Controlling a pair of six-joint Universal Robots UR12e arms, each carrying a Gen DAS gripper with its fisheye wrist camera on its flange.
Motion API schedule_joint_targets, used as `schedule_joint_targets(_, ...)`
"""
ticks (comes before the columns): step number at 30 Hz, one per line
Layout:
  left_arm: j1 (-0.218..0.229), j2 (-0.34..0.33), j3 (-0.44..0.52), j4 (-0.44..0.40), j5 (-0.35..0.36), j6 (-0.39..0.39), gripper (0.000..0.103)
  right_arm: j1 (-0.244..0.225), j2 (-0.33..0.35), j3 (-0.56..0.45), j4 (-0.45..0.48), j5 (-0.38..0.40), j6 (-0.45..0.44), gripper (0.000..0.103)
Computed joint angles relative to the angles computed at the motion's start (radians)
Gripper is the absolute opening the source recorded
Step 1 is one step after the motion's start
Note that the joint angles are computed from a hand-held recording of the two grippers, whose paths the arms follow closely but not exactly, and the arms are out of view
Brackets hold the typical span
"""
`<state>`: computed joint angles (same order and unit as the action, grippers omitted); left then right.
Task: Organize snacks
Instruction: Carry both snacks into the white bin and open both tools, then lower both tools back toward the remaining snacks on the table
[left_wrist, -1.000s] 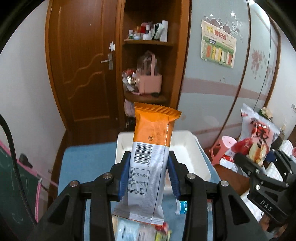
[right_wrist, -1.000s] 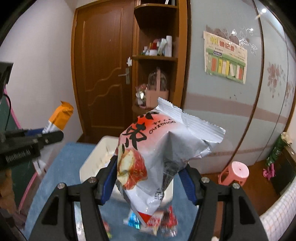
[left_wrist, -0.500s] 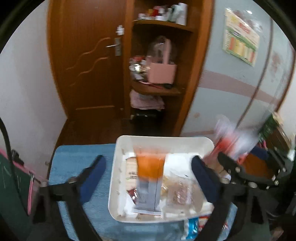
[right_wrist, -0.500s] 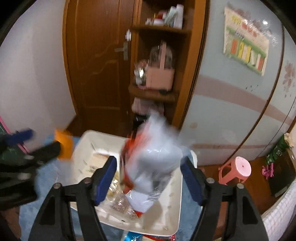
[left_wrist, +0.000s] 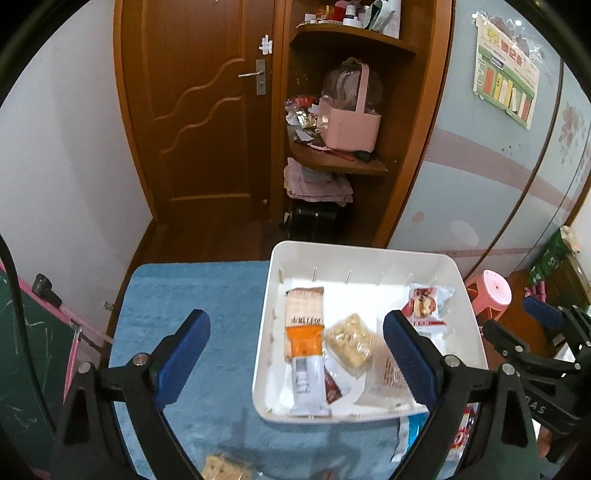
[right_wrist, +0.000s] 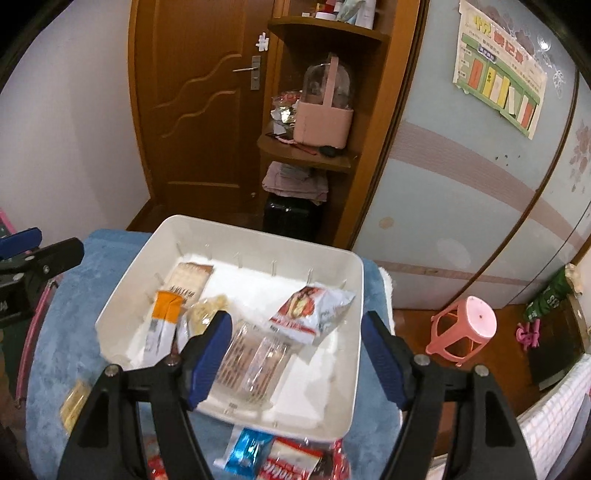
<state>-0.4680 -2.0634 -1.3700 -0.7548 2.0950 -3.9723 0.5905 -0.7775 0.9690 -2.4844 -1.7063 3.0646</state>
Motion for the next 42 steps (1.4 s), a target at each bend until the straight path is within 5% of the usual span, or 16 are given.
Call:
schedule_joint_targets(10, -0.058, 0.088, -0.089, 0.001, 0.043, 0.010, 0.094, 0.004, -0.135, 0.201, -0.079, 0.102, 0.023, 0.073)
schedule_joint_targets(23, -0.169, 0.179, -0.193, 0.050, 0.089, -0.031, 0.094, 0.004, -0.305, 0.507, -0.357, 0.283, 0.100, 0.073)
schedule_joint_targets(30, -0.221, 0.176, -0.222, 0.049, 0.117, -0.071, 0.094, 0.044, -0.330, 0.581, -0.472, 0.169, 0.045, 0.073)
schedule_joint_targets(42, -0.248, 0.161, -0.279, 0.029, 0.096, -0.152, 0.094, 0.048, -0.323, 0.624, -0.478, 0.183, 0.085, 0.073)
